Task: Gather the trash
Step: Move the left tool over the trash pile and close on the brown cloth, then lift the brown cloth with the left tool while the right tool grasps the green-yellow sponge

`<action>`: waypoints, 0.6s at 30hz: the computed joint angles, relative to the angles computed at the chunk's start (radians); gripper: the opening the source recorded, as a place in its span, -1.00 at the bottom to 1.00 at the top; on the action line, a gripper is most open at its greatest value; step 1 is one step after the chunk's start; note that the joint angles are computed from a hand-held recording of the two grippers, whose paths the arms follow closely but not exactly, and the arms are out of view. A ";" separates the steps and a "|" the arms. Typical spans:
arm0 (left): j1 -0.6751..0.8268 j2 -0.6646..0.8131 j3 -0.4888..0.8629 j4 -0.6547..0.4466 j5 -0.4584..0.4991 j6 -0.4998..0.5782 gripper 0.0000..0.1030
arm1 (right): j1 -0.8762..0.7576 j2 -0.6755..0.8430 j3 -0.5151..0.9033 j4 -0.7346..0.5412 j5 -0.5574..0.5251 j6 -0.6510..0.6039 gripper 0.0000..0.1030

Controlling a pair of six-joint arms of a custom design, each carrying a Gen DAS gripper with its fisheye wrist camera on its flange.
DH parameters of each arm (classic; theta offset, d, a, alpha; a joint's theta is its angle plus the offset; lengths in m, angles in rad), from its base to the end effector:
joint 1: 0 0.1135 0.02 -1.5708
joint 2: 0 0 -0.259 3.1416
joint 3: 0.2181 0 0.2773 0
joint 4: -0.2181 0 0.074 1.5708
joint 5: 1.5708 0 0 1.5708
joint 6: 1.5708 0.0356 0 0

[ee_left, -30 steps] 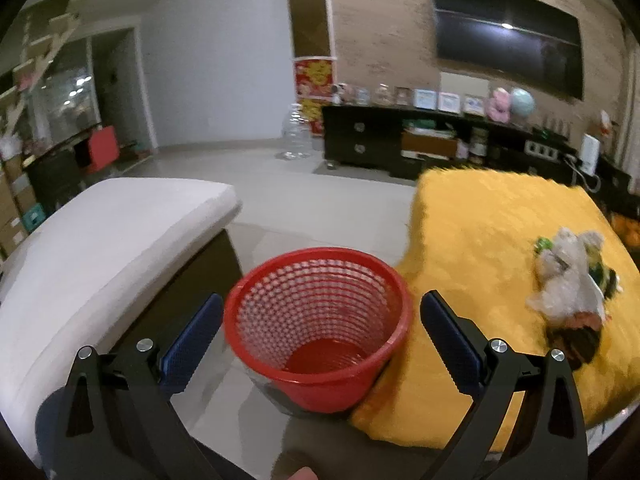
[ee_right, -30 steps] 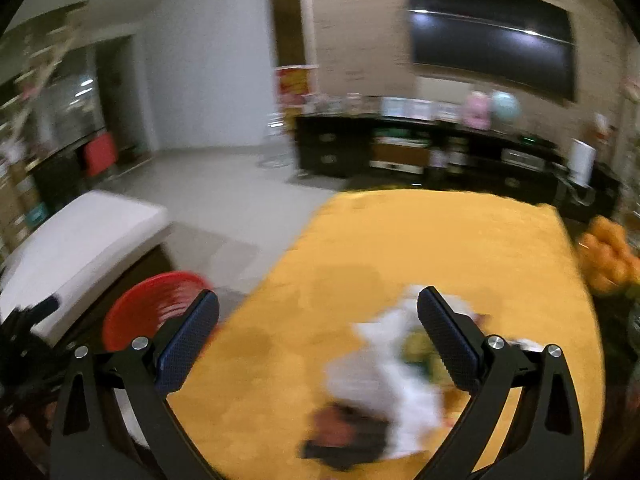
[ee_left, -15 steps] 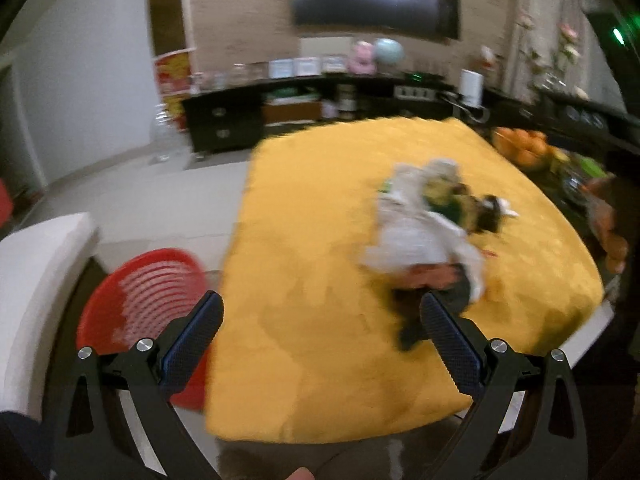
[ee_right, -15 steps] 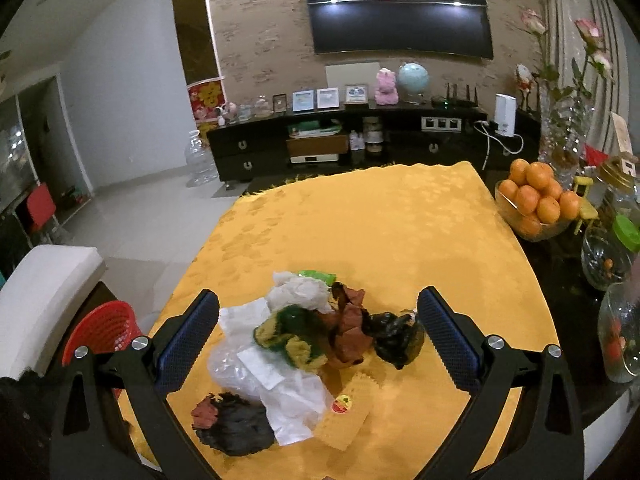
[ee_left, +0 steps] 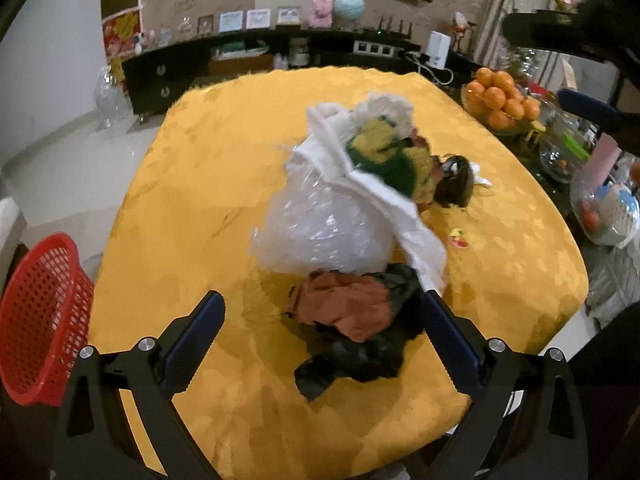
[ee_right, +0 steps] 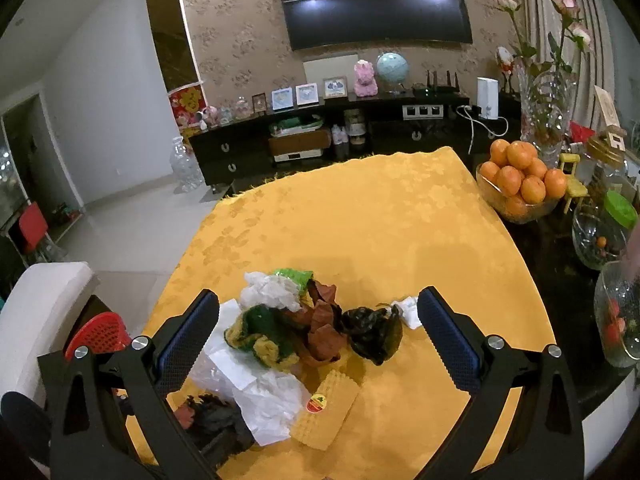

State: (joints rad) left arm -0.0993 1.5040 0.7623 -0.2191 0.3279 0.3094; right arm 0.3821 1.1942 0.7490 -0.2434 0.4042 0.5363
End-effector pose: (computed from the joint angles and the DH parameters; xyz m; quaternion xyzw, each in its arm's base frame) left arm 0.3019 -0.0416 0.1450 0.2390 0.9115 -0.1238 0.3110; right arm 0.2626 0.0904 0.2241 0.1537 0.8766 0.0227 0.4554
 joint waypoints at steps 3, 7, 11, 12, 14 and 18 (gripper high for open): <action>0.024 0.057 0.035 -0.033 0.052 0.011 0.43 | -0.007 0.010 0.001 0.000 -0.008 0.004 0.88; 0.054 0.082 0.056 -0.077 0.150 0.022 -0.04 | -0.018 0.025 0.006 0.003 -0.030 0.009 0.88; 0.071 0.049 0.048 -0.102 0.177 0.055 -0.22 | -0.019 0.043 0.013 0.004 -0.032 0.010 0.88; 0.081 0.040 0.044 -0.104 0.179 0.060 -0.23 | -0.022 0.049 0.014 0.005 -0.033 0.011 0.88; 0.104 0.038 0.048 -0.109 0.184 0.067 -0.24 | -0.026 0.059 0.016 0.006 -0.036 0.013 0.88; 0.165 0.040 0.069 -0.130 0.188 0.066 -0.24 | -0.035 0.081 0.020 0.010 -0.053 0.023 0.88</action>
State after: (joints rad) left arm 0.0652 1.5440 0.8312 -0.3490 0.5154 0.3754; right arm 0.3472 1.2750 0.7690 -0.2336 0.3509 0.5594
